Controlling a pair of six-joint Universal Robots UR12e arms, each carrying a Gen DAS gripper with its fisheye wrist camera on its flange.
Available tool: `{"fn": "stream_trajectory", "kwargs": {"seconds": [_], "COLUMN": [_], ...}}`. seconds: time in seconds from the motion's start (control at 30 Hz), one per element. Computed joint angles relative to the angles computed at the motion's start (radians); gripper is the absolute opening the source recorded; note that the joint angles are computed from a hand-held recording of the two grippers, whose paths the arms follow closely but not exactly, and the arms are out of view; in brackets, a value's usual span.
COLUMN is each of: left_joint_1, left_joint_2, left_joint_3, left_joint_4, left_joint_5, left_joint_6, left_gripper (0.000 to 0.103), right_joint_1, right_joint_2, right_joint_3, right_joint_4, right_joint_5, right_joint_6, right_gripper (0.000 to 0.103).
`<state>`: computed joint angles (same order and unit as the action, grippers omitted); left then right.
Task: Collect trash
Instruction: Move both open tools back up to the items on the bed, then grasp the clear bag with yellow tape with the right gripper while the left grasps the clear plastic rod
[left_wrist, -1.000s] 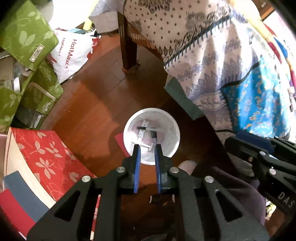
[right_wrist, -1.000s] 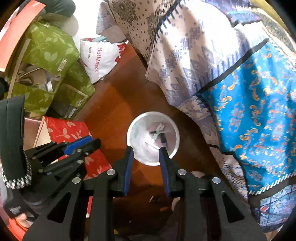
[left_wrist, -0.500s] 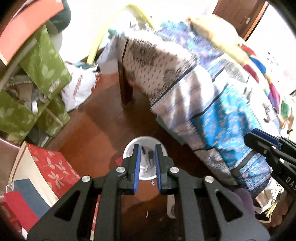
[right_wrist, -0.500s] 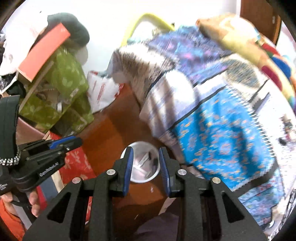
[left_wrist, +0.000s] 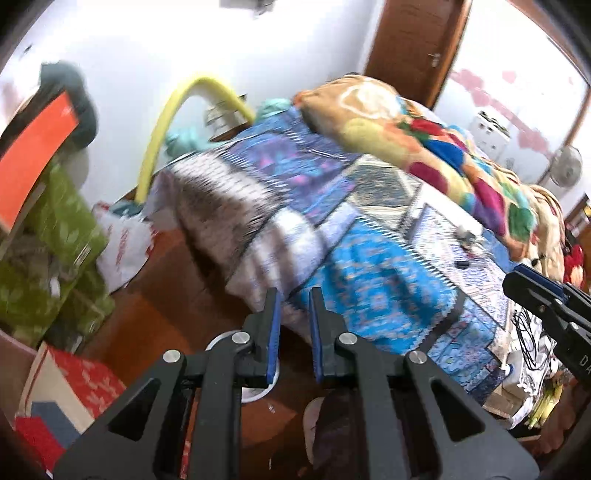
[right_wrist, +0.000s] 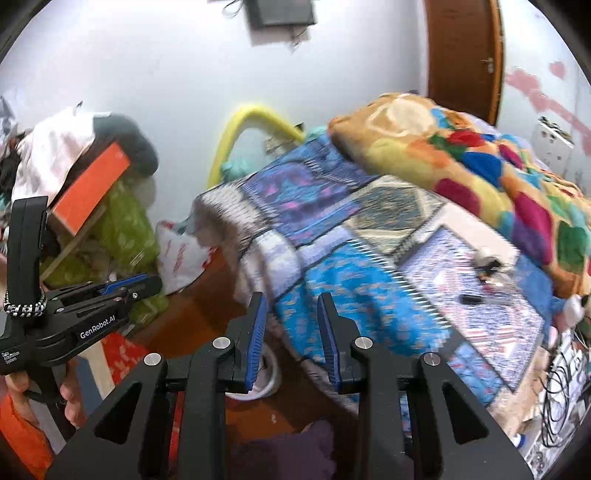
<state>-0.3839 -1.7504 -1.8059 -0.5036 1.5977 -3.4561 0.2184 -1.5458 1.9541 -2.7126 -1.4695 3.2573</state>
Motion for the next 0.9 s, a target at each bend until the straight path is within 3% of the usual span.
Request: {"fn": "stream_trajectory", "kwargs": {"seconds": [0.27,0.5,0.67,0.9], "left_joint_1": [-0.080,-0.134,-0.158,-0.168], "left_joint_2": [-0.108,-0.225,-0.306,-0.416], "left_joint_3": [0.143,0.285,0.378,0.505], "left_joint_4": [-0.018,-0.066,-0.100,-0.189], "left_joint_5": [-0.061,-0.099,-0.109,-0.149], "left_joint_6": [0.036,0.056,0.063,0.083], "left_gripper": [0.014,0.022,0.031,0.031], "right_joint_1": [-0.128,-0.255,-0.329,-0.390], "right_joint_2": [-0.070,-0.087,-0.054,0.016], "right_joint_3": [0.077,0.117,0.123,0.096], "right_joint_4": [-0.006,0.020,0.016,0.016], "right_joint_5": [-0.055,-0.024,0.006,0.078], "right_joint_6": [0.017,0.050,0.074,0.078], "right_gripper": [0.026,0.026,0.026,0.026]}}
